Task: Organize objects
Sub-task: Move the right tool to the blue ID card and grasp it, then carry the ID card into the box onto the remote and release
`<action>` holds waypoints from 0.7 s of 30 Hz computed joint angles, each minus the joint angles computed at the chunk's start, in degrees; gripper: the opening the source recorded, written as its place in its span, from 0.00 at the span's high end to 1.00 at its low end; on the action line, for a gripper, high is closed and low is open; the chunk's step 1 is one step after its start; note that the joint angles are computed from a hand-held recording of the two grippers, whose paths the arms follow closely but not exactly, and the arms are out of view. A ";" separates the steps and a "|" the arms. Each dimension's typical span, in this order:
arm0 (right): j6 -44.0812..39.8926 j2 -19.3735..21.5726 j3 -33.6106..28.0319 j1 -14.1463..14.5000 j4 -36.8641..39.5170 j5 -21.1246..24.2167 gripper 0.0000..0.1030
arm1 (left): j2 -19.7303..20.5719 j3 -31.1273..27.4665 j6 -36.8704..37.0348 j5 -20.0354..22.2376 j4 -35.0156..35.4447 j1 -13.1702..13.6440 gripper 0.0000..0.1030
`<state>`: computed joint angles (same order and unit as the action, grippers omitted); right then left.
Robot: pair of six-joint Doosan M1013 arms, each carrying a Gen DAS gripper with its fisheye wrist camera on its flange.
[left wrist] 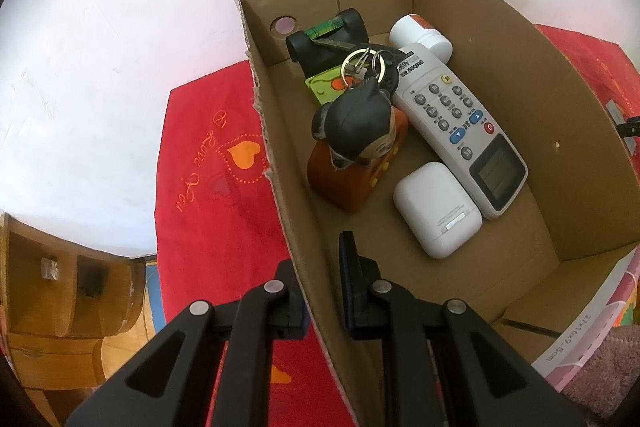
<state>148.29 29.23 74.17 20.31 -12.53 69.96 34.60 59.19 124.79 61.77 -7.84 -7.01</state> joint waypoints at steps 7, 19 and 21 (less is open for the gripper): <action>-5.61 1.19 -2.34 -1.37 3.64 2.33 0.44 | -0.07 0.18 0.22 -0.35 0.20 -0.09 0.90; -3.52 0.01 -5.58 2.50 -1.13 2.13 0.44 | -0.18 0.49 0.03 -0.57 0.29 -0.18 0.90; -5.48 1.51 -8.51 3.22 -1.08 2.88 0.44 | -0.23 0.58 -0.13 -0.66 0.40 -0.18 0.90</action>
<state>142.81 30.74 65.66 23.53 -13.61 72.84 34.37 59.78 124.66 61.11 -7.44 -7.18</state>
